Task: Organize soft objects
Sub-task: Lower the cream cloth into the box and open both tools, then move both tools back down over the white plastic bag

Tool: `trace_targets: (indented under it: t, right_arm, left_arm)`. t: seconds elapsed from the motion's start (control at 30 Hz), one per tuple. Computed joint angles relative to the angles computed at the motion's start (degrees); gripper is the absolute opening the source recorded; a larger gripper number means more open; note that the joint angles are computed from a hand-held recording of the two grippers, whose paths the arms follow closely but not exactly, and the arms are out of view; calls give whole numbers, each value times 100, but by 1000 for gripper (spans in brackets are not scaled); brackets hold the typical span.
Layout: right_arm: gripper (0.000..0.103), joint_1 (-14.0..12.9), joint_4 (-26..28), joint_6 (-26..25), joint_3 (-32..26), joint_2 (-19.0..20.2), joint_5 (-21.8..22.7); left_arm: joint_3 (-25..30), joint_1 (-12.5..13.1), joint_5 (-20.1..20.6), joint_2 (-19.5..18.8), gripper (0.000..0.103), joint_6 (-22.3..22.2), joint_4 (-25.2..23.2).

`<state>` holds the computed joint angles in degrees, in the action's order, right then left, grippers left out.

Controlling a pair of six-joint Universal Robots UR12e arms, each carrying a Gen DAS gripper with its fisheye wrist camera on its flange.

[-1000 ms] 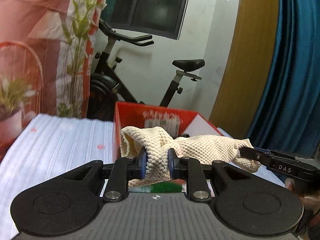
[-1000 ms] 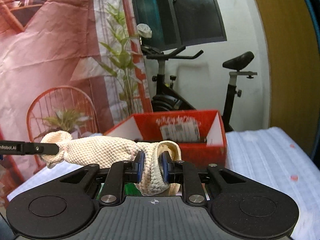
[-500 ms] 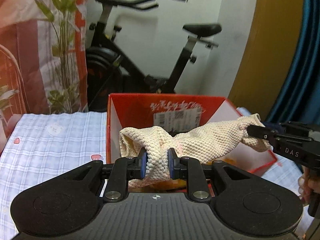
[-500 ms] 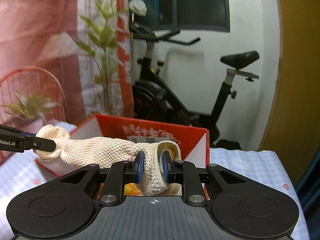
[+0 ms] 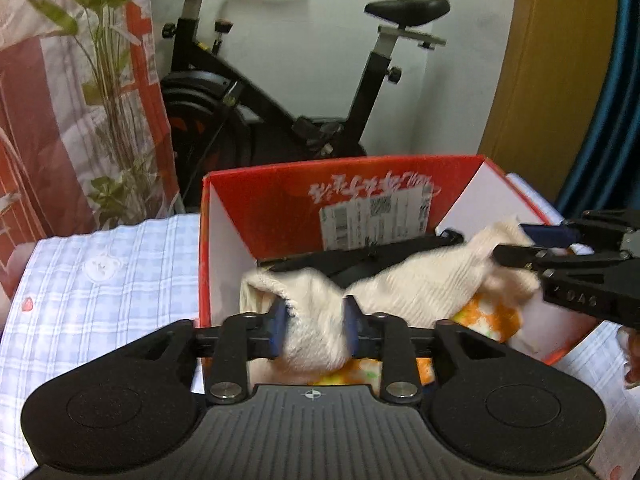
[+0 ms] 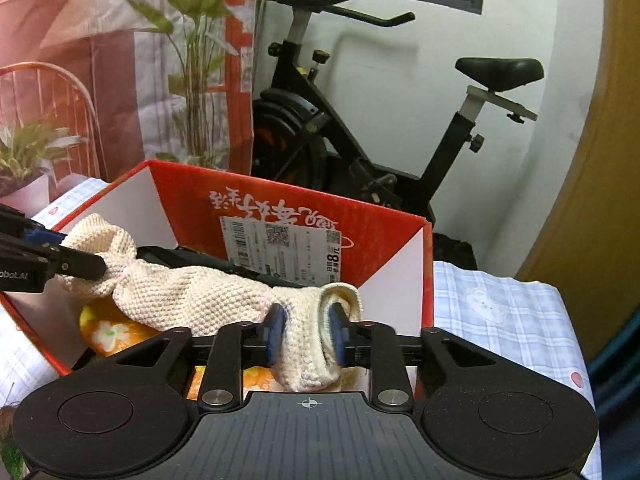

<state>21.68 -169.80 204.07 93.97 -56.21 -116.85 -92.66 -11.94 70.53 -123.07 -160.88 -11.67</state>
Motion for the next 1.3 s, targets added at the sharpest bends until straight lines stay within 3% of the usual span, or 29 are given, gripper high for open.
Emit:
trace_targets:
  t: [0.03,0.2,0.33,0.43,0.53,0.87,1.3]
  right_arm:
    - [33,0,-15,15,3,2,-10]
    - [45,25,-136,30,55,-34,-67]
    - [66,87,-282,26,130,-100,-126]
    - [84,156,-342,133,179,-164,-262]
    - [101,235,-468,264,269,-242,-422]
    - [103,494,-878,678,579,-439,-842]
    - [103,905,-1580,646,901,-377,-1309]
  left_arm:
    - [-21,7,-49,11,60,-11,76]
    - [-133,25,-133,104,72,-56,364]
    - [-347,37,-116,251,94,-6,675]
    - [-514,41,-26,381,103,6,842]
    - [-670,65,-19,519,103,-94,858]
    - [-1298,165,0,869,103,-212,1327]
    - [-2059,264,201,1127,103,-355,1977]
